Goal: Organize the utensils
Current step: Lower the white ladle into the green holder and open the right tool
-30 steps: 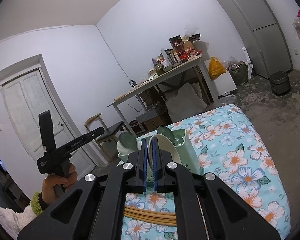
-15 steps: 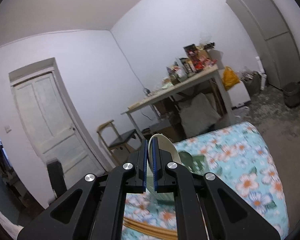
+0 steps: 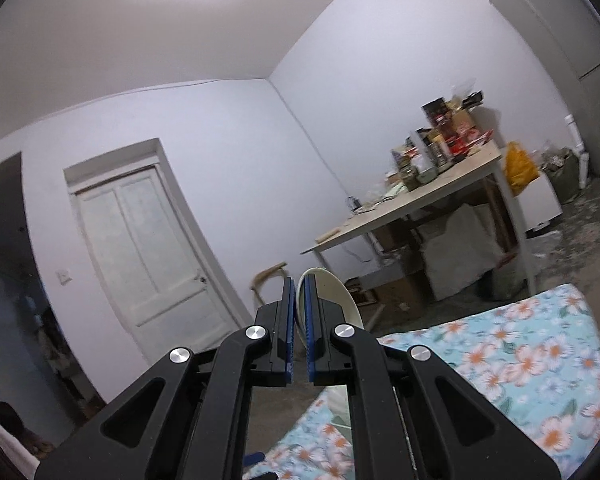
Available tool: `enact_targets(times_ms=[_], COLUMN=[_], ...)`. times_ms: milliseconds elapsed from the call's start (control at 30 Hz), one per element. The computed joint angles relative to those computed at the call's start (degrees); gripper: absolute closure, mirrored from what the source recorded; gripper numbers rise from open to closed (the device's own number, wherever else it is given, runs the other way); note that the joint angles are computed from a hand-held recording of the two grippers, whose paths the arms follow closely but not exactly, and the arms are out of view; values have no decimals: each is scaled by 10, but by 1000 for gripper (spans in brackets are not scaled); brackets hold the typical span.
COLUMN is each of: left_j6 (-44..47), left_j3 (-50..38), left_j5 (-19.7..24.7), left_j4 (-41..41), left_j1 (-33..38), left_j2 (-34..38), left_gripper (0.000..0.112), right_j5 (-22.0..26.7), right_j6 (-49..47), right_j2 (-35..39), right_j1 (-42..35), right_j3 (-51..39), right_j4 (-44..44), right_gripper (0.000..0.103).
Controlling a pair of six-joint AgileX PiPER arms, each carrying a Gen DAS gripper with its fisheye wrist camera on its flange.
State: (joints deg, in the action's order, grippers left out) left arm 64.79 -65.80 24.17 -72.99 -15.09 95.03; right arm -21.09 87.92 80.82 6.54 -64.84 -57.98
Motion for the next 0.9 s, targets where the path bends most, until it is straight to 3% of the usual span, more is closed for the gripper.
enact_targets(times_ms=[233, 500, 733, 800, 867, 900], left_j6=[12, 33, 37, 35, 32, 33], left_j3=[10, 10, 10, 9, 7, 8], left_j5=[6, 10, 12, 13, 15, 15], left_j4=[-20, -43, -48, -46, -43, -43], left_j1=[13, 22, 20, 20, 19, 18], left_j2=[2, 6, 8, 8, 9, 9], left_gripper=[33, 32, 31, 31, 31, 30], right_j5=[-56, -112, -78, -73, -62, -55], right_j6=[32, 41, 9, 8, -19, -32], right_j2=[92, 155, 124, 114, 100, 93], right_j1=[-27, -63, -49, -50, -46, -43], right_j3=[-25, 22, 68, 82, 99, 105], right_j4=[-12, 35, 58, 60, 86, 98], right_gripper=[98, 98, 94, 86, 68, 66])
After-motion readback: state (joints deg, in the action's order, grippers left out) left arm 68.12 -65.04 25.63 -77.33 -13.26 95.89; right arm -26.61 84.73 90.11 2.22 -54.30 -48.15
